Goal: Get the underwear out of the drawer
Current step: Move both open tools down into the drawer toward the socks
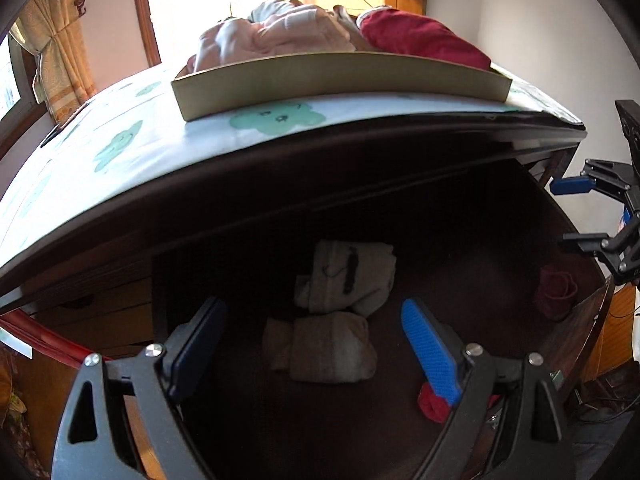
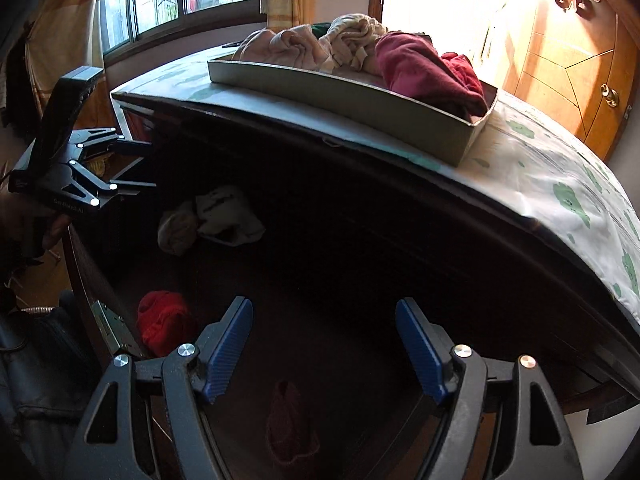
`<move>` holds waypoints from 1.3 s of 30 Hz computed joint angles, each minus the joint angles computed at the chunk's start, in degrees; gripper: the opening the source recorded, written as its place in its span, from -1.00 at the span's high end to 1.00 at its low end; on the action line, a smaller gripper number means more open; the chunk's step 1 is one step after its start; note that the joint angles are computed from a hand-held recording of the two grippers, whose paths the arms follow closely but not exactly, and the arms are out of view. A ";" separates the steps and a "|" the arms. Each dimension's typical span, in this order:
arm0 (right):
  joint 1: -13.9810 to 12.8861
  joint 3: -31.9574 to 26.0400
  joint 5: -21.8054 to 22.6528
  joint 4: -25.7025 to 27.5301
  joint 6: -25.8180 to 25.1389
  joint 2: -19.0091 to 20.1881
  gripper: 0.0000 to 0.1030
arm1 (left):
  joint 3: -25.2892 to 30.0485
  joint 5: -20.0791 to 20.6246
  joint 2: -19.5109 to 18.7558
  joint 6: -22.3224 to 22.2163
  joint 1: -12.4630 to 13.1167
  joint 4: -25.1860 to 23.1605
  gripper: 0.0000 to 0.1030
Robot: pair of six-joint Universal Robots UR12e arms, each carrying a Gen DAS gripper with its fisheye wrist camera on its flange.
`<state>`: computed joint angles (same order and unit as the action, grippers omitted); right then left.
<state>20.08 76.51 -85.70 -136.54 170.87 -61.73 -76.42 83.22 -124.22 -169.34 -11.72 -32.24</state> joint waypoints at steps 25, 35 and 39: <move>1.89 -14.33 -6.42 38.20 -10.39 6.59 -0.14 | 5.42 1.48 -2.40 7.35 -0.38 -13.76 -0.86; 2.26 -22.08 -7.66 48.20 -13.67 11.38 -0.07 | 9.25 2.05 -4.47 11.15 -1.12 -21.95 -0.86; 2.24 -26.57 -7.50 53.47 -15.77 14.13 -0.06 | 10.65 1.47 -5.14 11.48 -1.11 -24.84 -0.86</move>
<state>22.31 49.94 -93.20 -83.08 155.11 -47.60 -65.76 84.69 -129.36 -157.86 -12.83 -57.08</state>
